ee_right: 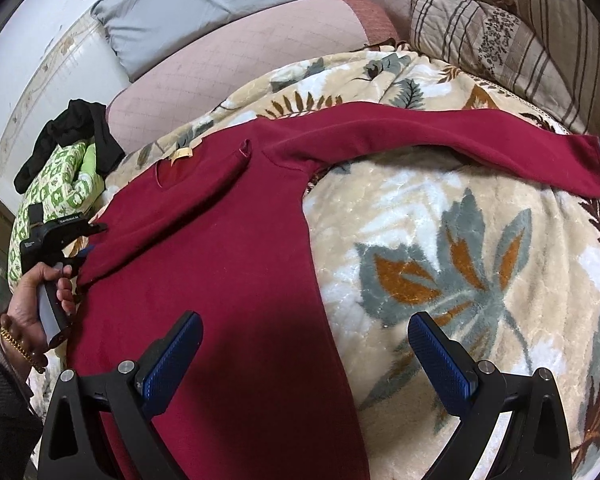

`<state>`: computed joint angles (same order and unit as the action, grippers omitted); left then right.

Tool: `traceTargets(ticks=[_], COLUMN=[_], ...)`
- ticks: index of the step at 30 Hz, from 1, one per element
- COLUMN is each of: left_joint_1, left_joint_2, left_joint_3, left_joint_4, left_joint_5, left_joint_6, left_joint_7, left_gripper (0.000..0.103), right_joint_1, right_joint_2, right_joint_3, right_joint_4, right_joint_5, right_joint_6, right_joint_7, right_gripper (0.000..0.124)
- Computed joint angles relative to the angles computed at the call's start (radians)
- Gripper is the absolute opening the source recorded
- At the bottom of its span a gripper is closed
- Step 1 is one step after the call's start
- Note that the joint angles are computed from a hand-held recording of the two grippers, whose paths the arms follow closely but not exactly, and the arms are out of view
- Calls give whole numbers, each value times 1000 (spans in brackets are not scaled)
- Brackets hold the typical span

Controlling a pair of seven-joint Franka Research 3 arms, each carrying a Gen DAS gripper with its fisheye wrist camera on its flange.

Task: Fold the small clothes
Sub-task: 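Fold the sleeve and side of the sweater across its body with the left tool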

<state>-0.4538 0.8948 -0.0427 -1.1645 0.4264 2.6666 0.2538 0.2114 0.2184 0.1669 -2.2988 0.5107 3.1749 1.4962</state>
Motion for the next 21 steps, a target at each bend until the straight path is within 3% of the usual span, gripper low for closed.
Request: traceTargets(ticks=[1,2,4,5,6,8,9,11,13,16,17,20,21], left_joint_1=[8,-6,-72,-89,-83,-39,-41,-95,-129,-295,-316,-402,-420], left_joint_2=[-37,-87,-141,-153,-155,-129,-121,-154,-192,-258,-264,-303,-291], left_joint_3=[-14,8,97,112,92,0,-3,60,80,224,228,259,264], left_joint_4=[-53,-140,-248,-277,-288,-275,-284,-313,-342,-417,-423,-487,-474], left_joint_5=[64,106,112,128,142,29,28,82,104,263,294,432,447], left_joint_6=[40,136,290,328,330,243,241,240,220,257,256,268,252], left_joint_7=[-53,-106,-147,-169,-177,-46,-44,-136,-185,-404,-433,-574,-584], left_gripper=[42,42,47,53,54,54,53,54,54,54,54,56,56], right_joint_1=[-1,1,13,20,24,45,61,112,168,224,285,393,465], right_joint_2=[1,1,-4,-6,-7,-9,-9,-8,-10,-12,-13,-14,-14], right_joint_3=[2,1,-8,-15,-19,-43,-61,-120,-185,-255,-325,-449,-530], right_joint_4=[1,1,-4,-7,-10,-13,-14,-17,-25,-36,-41,-50,-53], right_joint_5=[0,-1,-10,-15,-19,-34,-47,-92,-145,-195,-220,-260,-283], right_joint_6=[0,0,8,11,15,16,14,10,11,34,45,54,57], right_joint_7=[-2,-3,-1,3,8,29,43,84,129,190,225,281,301], right_gripper=[102,102,102,102,102,102,102,102,102,102,102,102,102])
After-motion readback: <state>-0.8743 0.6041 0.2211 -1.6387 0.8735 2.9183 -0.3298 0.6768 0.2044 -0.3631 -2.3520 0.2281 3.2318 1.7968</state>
